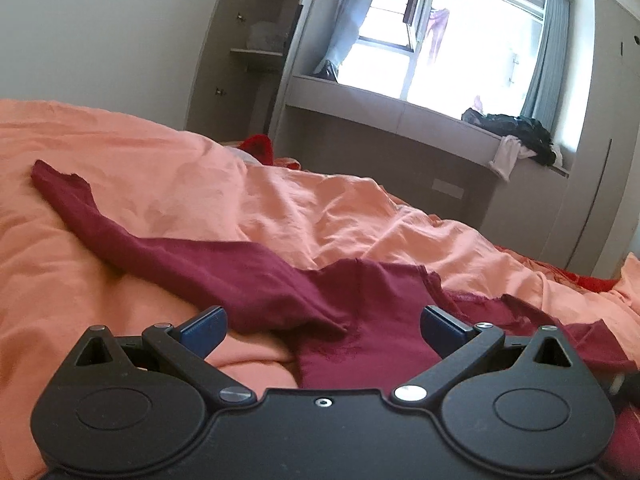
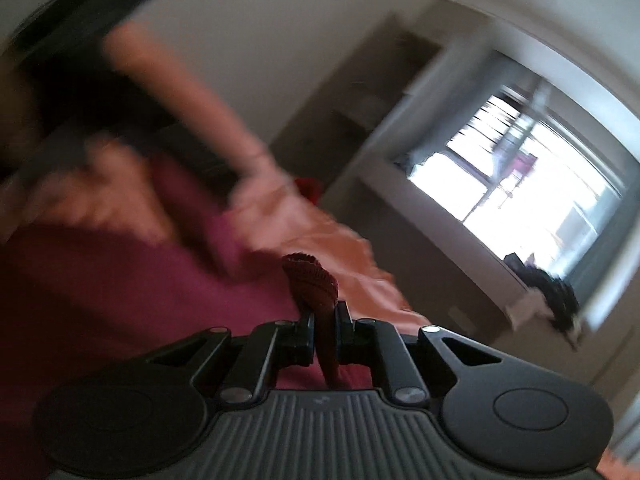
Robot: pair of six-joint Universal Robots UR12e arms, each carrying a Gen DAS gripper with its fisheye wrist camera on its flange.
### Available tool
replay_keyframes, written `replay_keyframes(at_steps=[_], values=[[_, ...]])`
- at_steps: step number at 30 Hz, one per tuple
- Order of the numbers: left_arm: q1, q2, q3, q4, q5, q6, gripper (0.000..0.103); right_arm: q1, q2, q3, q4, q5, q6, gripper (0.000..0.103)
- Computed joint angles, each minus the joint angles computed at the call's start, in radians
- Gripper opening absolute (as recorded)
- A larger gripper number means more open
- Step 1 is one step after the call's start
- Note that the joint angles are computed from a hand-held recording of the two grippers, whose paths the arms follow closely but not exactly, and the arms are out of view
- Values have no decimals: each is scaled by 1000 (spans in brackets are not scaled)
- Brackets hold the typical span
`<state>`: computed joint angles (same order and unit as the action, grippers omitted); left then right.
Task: Fold small clothes
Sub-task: 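Carry the sleeve cuff with the right tool across the shirt body and release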
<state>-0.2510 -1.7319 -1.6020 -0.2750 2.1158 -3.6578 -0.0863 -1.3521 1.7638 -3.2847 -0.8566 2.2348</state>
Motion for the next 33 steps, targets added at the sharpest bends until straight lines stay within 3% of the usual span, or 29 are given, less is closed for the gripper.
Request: replay_keyframes(at_steps=[4, 7, 9, 10, 12, 15, 19, 24, 29, 31, 32, 33], values=[[12, 0, -10, 15, -82, 1, 103, 15, -26, 57, 73, 4, -154, 11], [22, -5, -12, 23, -158, 3, 103, 5, -49, 72, 168, 25, -196, 17], [25, -9, -11, 30, -199, 14, 103, -16, -71, 73, 266, 60, -207, 39], [27, -11, -10, 32, -226, 21, 103, -34, -78, 66, 313, 83, -204, 44], [31, -15, -8, 29, -273, 35, 103, -68, -94, 50, 402, 125, -187, 59], [34, -19, -5, 9, -333, 55, 103, -109, -92, 0, 481, 137, -105, 73], [37, -21, -2, -18, -396, 92, 103, -146, -56, -70, 483, 86, 89, 84], [34, -20, 1, -65, -431, 139, 103, -157, 47, -221, 492, -10, 372, 84], [21, -25, 7, -96, -419, 214, 103, -143, 184, -393, 521, -142, 549, 83], [16, -25, 7, -101, -420, 256, 103, -136, 230, -458, 579, -164, 605, 76], [13, -25, 6, -103, -419, 271, 103, -135, 248, -490, 622, -160, 623, 65], [10, -26, 6, -105, -416, 293, 103, -135, 265, -519, 667, -151, 632, 45]])
